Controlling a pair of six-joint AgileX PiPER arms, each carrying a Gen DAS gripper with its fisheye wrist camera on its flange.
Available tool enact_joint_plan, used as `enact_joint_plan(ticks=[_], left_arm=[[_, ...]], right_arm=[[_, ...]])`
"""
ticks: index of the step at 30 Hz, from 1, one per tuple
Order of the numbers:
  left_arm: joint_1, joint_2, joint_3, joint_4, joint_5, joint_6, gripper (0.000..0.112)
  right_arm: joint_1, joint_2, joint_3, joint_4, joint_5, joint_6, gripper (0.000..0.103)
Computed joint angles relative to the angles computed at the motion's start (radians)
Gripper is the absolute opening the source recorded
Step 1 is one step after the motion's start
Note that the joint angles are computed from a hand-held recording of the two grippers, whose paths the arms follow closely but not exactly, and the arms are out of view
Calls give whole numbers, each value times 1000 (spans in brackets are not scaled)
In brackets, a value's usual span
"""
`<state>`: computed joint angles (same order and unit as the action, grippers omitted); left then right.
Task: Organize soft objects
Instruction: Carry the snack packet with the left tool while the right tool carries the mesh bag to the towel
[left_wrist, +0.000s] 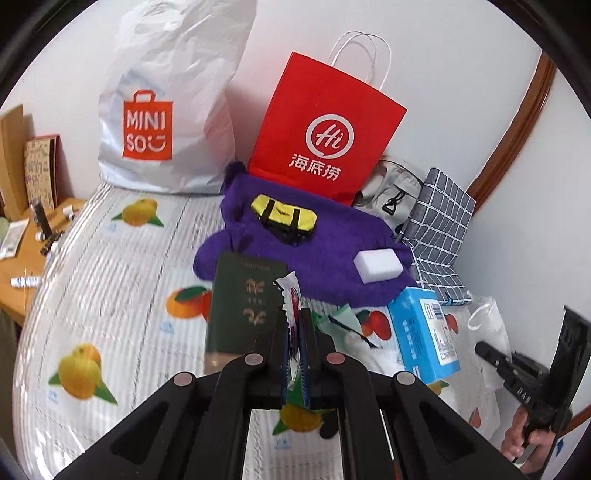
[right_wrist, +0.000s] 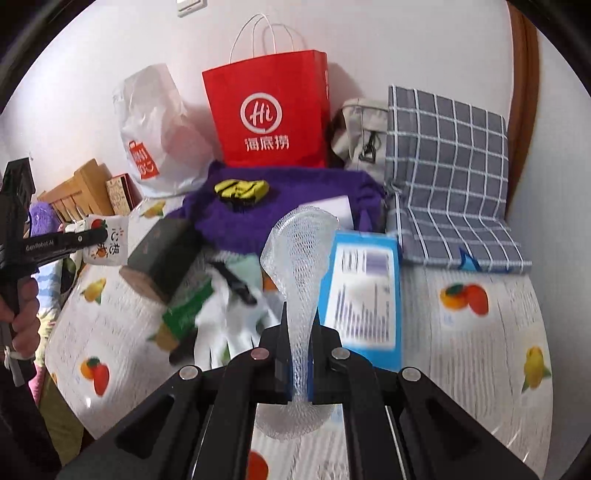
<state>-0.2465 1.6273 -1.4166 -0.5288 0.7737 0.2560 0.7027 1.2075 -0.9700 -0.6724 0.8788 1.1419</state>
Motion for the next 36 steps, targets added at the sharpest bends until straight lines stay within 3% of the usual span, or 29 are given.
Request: enact_joint_plan(ticks=[14, 29, 36], left_arm=[[-34, 213, -330, 136, 96, -89, 6], [-67, 444, -702, 189, 214, -134, 6], [-55, 630, -1000, 160, 362, -178, 6]], right_arm=[[-262, 245, -282, 189, -99, -312, 5], [-412, 479, -528, 338, -97, -511, 5], [-457, 570, -611, 383, -104, -564, 5]])
